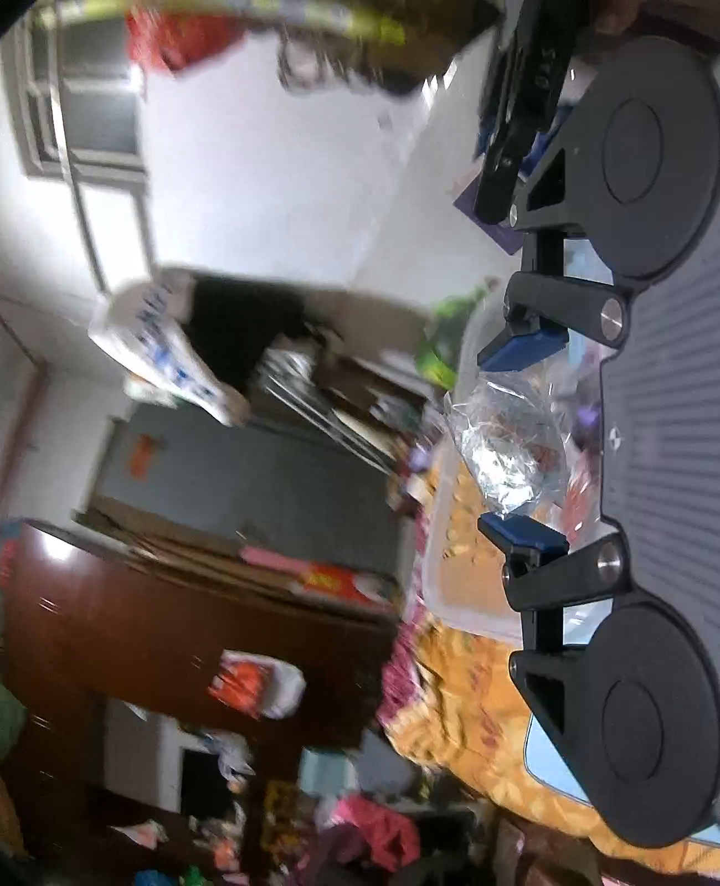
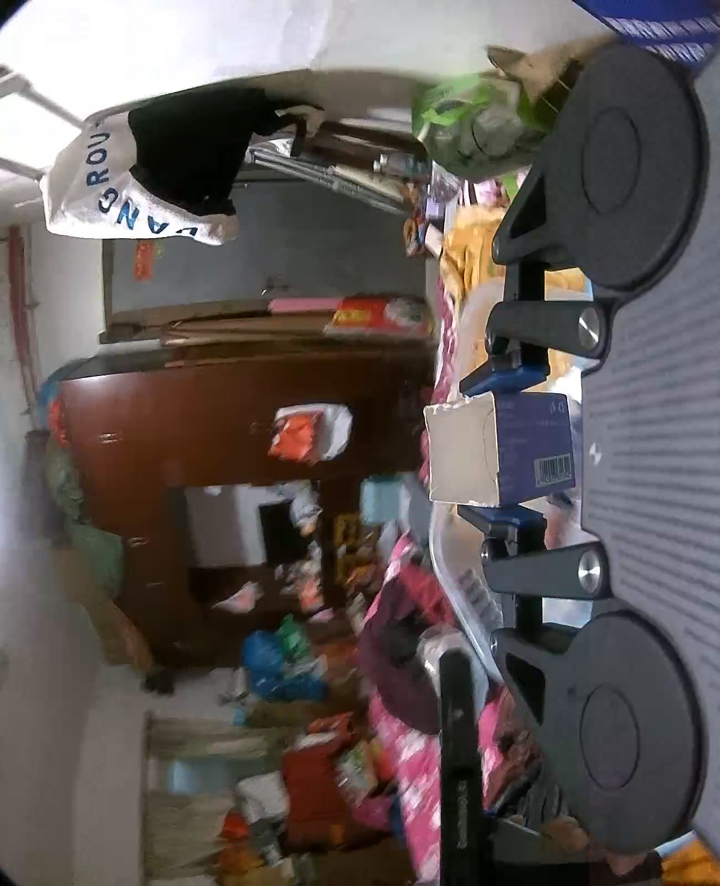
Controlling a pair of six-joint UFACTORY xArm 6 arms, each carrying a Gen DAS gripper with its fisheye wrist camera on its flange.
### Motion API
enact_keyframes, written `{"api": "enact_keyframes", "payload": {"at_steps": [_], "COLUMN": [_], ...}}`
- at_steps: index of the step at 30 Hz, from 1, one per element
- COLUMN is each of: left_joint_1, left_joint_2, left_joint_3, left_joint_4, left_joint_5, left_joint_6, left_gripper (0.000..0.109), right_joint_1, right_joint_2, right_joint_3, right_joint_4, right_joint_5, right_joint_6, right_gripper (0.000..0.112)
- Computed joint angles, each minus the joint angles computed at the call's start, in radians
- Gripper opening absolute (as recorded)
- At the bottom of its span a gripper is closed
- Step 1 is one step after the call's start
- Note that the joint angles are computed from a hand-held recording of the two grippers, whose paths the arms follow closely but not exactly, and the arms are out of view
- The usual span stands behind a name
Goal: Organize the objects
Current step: 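Carry both items over the basket and open both grippers to release them, then move both grippers to the pink boxes beside the basket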
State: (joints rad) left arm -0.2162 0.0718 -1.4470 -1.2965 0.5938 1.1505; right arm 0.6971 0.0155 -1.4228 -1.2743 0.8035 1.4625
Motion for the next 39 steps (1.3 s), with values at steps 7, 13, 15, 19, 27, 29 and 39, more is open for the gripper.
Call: {"api": "enact_keyframes", "payload": {"at_steps": [7,13,15,19,27,29,39], "left_joint_1": [-0.049,0.051,0.072,0.096,-0.042,-0.064,0.039], "left_joint_2": [0.084,-0.151,-0.239,-0.302,-0.325,-0.321,-0.325], "left_joint_3": [-0.068,0.234,0.371,0.522,0.583,0.582,0.596], "left_joint_4": [0.092,-0.340,-0.360,-0.275,-0.241,-0.226,-0.276], "left_joint_5": [-0.084,0.064,0.098,0.230,0.032,-0.010,0.098], "left_joint_6": [-0.085,0.359,0.456,0.498,0.616,0.605,0.596], "left_gripper": [0.101,0.103,0.103,0.103,0.103,0.100,0.043], "right_joint_1": [-0.067,0.026,0.057,0.056,0.012,0.008,0.069], "right_joint_2": [0.100,-0.122,-0.201,-0.243,-0.290,-0.278,-0.121], "right_joint_3": [-0.078,0.191,0.313,0.443,0.521,0.506,0.359], "right_joint_4": [0.123,-0.090,-0.159,-0.156,-0.207,-0.198,-0.146], "right_joint_5": [-0.014,-0.022,-0.045,-0.095,-0.172,-0.183,-0.110], "right_joint_6": [-0.114,0.151,0.287,0.444,0.624,0.593,0.410], "right_gripper": [0.052,0.103,0.103,0.103,0.103,0.103,0.102]}}
